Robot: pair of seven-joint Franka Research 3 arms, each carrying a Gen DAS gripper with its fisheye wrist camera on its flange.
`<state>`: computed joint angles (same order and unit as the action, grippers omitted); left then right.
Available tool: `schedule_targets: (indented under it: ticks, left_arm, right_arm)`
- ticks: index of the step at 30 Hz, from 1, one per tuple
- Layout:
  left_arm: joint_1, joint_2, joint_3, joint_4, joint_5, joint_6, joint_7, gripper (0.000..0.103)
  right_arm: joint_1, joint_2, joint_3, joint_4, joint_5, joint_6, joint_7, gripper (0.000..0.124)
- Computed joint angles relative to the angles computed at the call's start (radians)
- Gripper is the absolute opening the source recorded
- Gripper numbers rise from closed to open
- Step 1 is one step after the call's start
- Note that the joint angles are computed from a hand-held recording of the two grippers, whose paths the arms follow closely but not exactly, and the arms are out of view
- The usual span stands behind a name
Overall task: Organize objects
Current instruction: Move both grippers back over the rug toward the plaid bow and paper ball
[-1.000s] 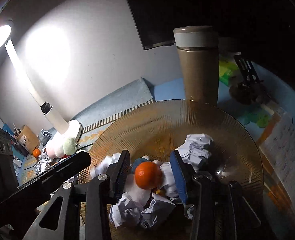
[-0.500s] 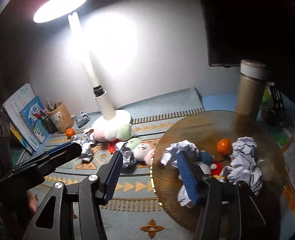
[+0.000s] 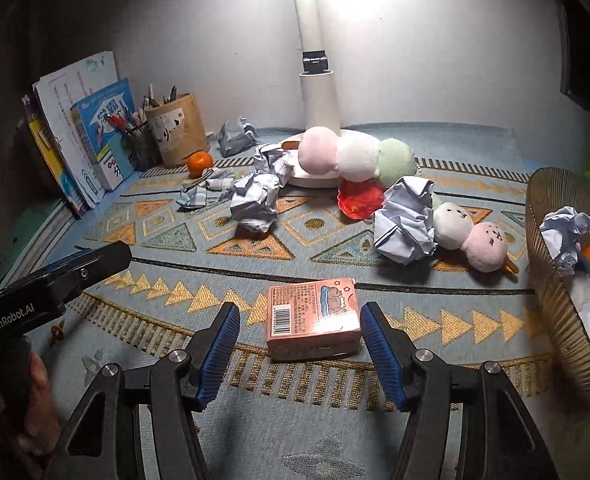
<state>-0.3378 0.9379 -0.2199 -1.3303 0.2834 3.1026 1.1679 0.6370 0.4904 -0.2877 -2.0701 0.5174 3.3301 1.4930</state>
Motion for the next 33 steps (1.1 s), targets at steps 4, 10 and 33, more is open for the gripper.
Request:
schedule_targets:
  ticks: [4, 10, 33]
  left_arm:
    - [0.004, 0.022, -0.008, 0.012, -0.013, -0.026, -0.002, 0.082]
    - [-0.089, 0.004, 0.124, 0.004, 0.005, -0.008, -0.092, 0.082]
    - [-0.080, 0.005, 0.122, 0.005, 0.073, -0.010, -0.140, 0.082]
  right_arm:
    - [-0.010, -0.001, 0.012, -0.011, 0.018, 0.034, -0.005, 0.065]
    - [0.197, 0.048, -0.195, 0.006, 0.107, 0.000, -0.003, 0.068]
    - [0.360, 0.111, -0.373, 0.010, 0.048, -0.029, 0.091, 0.082]
